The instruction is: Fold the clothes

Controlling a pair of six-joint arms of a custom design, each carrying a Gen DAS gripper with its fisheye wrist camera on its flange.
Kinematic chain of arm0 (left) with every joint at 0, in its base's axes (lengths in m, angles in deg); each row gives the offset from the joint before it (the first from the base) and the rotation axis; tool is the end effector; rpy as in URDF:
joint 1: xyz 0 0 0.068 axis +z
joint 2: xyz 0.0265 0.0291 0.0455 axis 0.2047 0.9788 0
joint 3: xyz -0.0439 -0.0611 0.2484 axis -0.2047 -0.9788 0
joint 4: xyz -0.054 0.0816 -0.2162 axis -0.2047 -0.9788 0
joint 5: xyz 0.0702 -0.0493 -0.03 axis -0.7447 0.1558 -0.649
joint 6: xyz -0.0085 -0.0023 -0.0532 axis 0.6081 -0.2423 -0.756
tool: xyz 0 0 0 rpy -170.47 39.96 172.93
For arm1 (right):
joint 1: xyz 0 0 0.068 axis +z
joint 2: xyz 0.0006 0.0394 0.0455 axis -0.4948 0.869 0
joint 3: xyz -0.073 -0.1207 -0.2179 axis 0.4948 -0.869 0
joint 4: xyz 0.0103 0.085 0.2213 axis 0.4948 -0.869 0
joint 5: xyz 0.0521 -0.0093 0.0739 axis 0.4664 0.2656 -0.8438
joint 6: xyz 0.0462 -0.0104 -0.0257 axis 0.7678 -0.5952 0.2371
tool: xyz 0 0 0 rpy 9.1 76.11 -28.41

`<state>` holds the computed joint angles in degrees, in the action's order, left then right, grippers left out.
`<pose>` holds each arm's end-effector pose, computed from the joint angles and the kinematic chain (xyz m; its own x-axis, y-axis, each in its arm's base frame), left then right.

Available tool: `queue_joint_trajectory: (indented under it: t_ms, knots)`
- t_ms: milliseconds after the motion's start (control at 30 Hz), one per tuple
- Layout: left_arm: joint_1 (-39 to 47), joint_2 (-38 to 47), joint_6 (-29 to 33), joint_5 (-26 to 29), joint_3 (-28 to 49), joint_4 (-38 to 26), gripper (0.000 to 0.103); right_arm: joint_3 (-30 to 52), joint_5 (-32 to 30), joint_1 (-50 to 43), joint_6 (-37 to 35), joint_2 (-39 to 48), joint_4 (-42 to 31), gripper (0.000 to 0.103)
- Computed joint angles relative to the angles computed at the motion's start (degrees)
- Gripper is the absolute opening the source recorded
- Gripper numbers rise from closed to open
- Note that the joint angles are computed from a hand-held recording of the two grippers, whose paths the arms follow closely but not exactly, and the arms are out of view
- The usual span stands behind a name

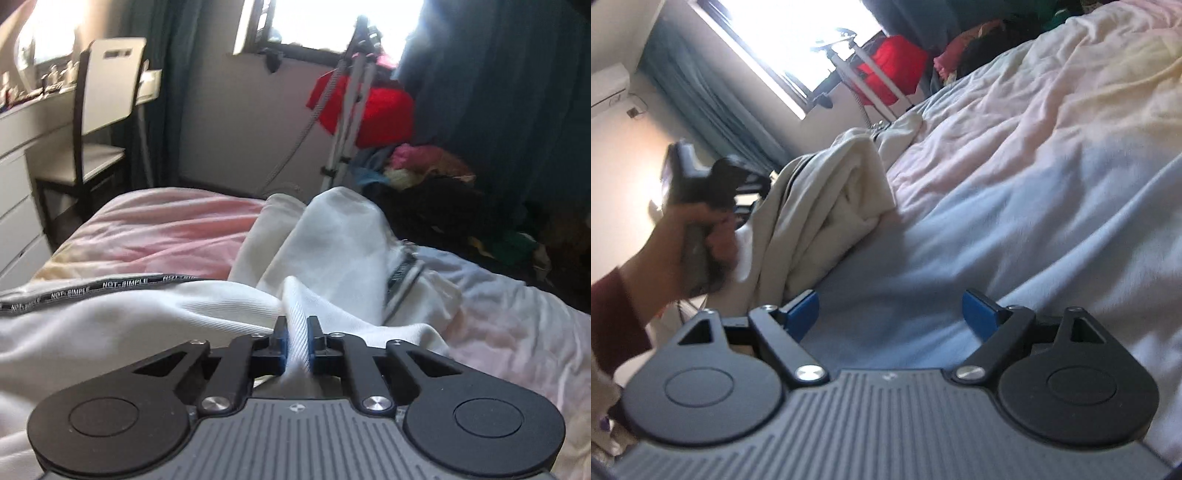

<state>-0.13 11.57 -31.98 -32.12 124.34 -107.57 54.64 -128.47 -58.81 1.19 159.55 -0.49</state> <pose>0.3379 -0.0556 0.3084 -0.4878 -0.4336 -0.7576 -0.4930 0.8531 -0.1708 0.2657 -0.1113 0.1692 -0.7383 0.1950 -0.6457 -0.3906 0.6569 0.6450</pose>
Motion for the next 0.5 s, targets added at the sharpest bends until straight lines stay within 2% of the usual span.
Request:
queue_joint_trajectory:
  t_ms: [100,167,267,333,400,500]
  knots:
    - [-4.52,-5.98,2.48,-4.66,-2.71,-1.43,0.006,-3.75,1.12,-0.03,2.54,-4.06,5.75,0.087]
    - [-8.86,-10.41,2.47,-8.3,-4.02,-3.83,0.005,-4.05,-0.13,-1.58,0.63,-5.83,3.93,0.087]
    - [-18.89,-16.62,1.54,-16.84,-5.24,-8.74,0.005,-3.74,-2.0,-3.75,-1.85,-7.85,0.95,0.087]
    - [-27.76,-19.35,-2.63,-23.71,-4.96,-15.04,0.005,-2.98,-3.44,-6.67,-5.54,-9.29,-3.92,0.087]
    - [-38.35,-20.93,-12.48,-30.23,-4.72,-23.74,0.005,-2.07,-4.84,-9.84,-10.72,-10.09,-9.38,0.087]
    - [-54.11,-16.13,-39.66,-36.38,-1.17,-45.24,0.005,-0.19,-6.15,-14.75,-22.18,-9.45,-20.01,0.087]
